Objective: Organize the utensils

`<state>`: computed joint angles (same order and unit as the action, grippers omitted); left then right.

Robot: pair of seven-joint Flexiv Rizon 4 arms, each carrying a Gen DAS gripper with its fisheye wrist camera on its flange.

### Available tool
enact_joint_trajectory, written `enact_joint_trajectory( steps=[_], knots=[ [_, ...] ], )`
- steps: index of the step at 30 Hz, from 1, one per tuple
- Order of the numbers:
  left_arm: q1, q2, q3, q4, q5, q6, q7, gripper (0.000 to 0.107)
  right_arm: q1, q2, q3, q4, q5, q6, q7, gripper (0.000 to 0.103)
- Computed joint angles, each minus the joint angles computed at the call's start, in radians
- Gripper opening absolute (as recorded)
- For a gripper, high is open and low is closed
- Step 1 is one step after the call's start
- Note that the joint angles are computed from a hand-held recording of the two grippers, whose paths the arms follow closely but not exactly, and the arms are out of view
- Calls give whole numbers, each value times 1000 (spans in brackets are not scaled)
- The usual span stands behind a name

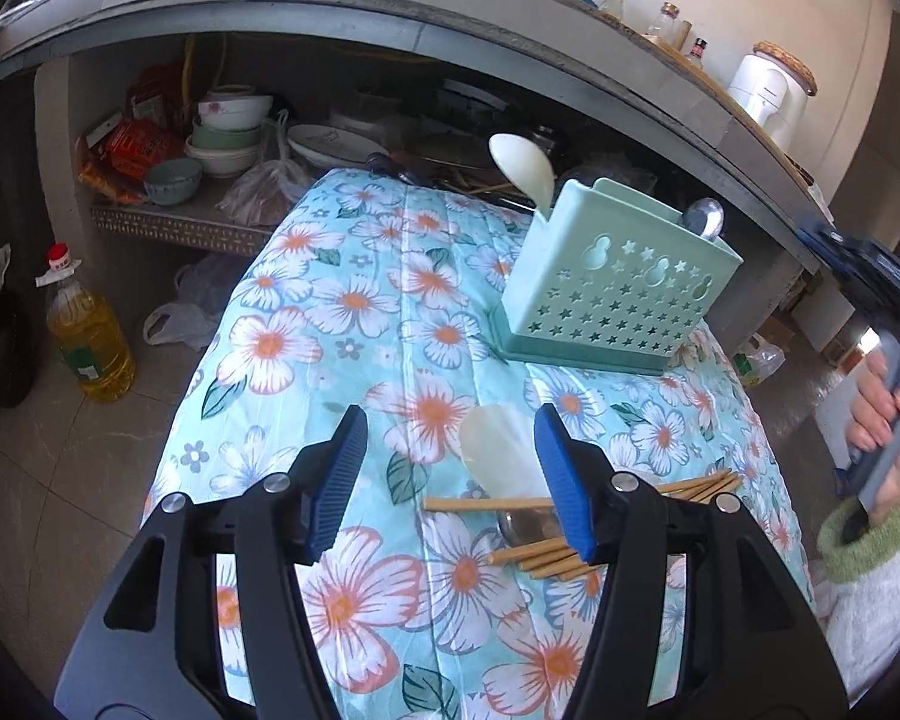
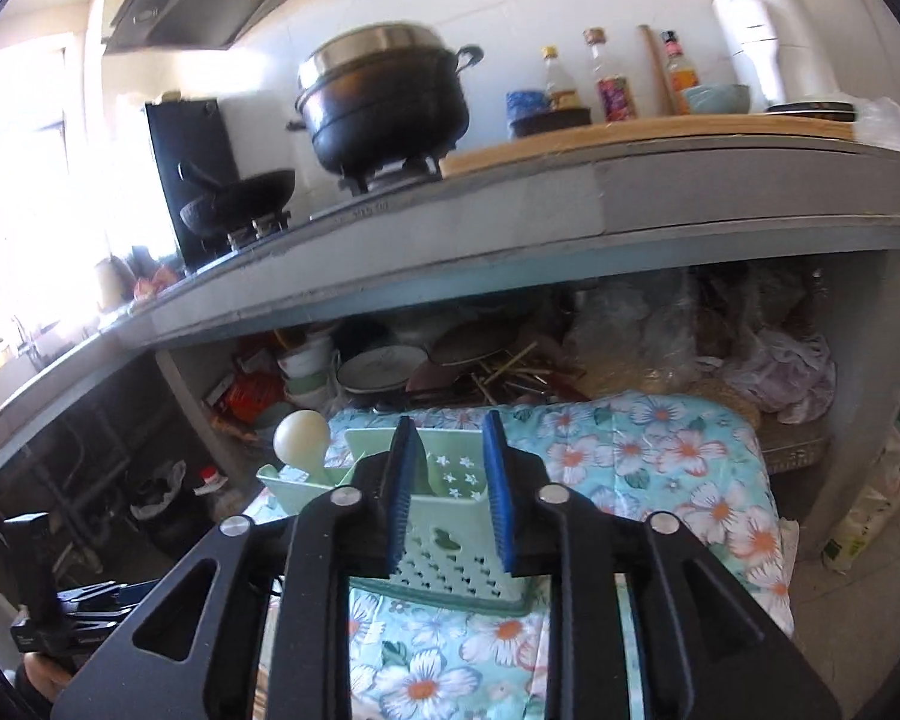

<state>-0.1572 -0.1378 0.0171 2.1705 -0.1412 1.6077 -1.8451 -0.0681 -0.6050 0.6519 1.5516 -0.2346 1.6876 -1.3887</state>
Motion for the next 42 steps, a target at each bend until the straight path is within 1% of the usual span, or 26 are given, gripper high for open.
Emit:
enact_joint_trajectory(
  steps=[2, 3, 4, 5, 7, 8, 9, 11, 12, 14, 16, 17, 19, 21, 22, 25, 28, 29, 30, 31, 34, 37, 38, 39, 40, 42],
  knots=[
    [-30, -4, 51, -12, 49, -25, -64, 55, -41, 24, 36, 61, 10, 22, 1, 32],
    [-41, -6, 72, -19, 76, -41, -99, 55, -72, 24, 73, 82, 1, 8, -2, 35],
    [-37, -7, 73, -20, 84, -50, -115, 55, -111, 18, 125, 98, -11, -32, -14, 37],
    [-21, -7, 54, -13, 65, -53, -110, 55, -141, 10, 170, 102, -11, -79, -34, 38],
    [23, -7, -8, 14, -15, -43, -61, 54, -182, -12, 245, 102, 8, -177, -76, 41],
    [43, -8, -39, 28, -60, -32, -33, 54, -206, -36, 297, 89, 23, -246, -100, 43],
    [51, -11, -55, 37, -89, -24, -21, 53, -214, -54, 326, 72, 39, -317, -112, 43],
    [39, -16, -40, 41, -99, -27, -42, 53, -195, -89, 350, 21, 65, -464, -119, 43],
    [40, -17, -42, 48, -113, -24, -49, 51, -174, -103, 348, -11, 72, -531, -117, 43],
    [45, -18, -51, 66, -141, -12, -55, 46, -114, -124, 324, -76, 75, -662, -103, 44],
    [15, -19, -4, 65, -103, -25, -105, 39, -66, -151, 319, -142, 86, -759, -119, 45],
    [-13, -20, 40, 58, -54, -39, -150, 38, -39, -157, 307, -167, 85, -789, -124, 49],
    [-36, -16, 87, 57, 17, -53, -219, 33, 15, -171, 289, -218, 79, -836, -154, 52],
    [-38, -10, 110, 58, 71, -72, -271, 29, 72, -171, 253, -250, 64, -865, -171, 57],
    [-25, -5, 102, 68, 73, -71, -278, 26, 107, -180, 234, -279, 54, -890, -181, 57],
    [33, 5, 39, 114, 9, -28, -238, 23, 200, -189, 164, -330, 36, -946, -166, 57],
    [38, 8, 41, 123, 11, -19, -238, 23, 287, -201, 84, -386, 16, -1010, -141, 57],
    [51, 9, 24, 131, -10, -10, -220, 23, 319, -204, 49, -396, 1, -1025, -129, 57],
    [71, 10, -5, 143, -46, 3, -191, 23, 345, -202, 20, -399, -10, -1032, -126, 57],
    [75, 10, -12, 147, -60, 8, -180, 23, 372, -196, -14, -392, -28, -1029, -123, 57],
    [86, 11, -32, 157, -101, 21, -146, 23, 444, -167, -121, -343, -81, -973, -105, 57],
    [103, 15, -63, 172, -153, 37, -102, 23, 482, -144, -185, -314, -79, -937, -104, 57],
    [104, 15, -67, 174, -163, 40, -92, 23, 491, -137, -203, -310, -71, -931, -98, 54],
    [103, 15, -68, 177, -170, 44, -86, 23, 500, -127, -223, -302, -63, -920, -90, 49],
    [103, 15, -70, 179, -178, 47, -79, 23, 504, -119, -236, -297, -49, -913, -90, 48],
    [104, 14, -77, 183, -194, 55, -66, 23, 502, -100, -254, -288, -10, -900, -99, 40]
  ],
)
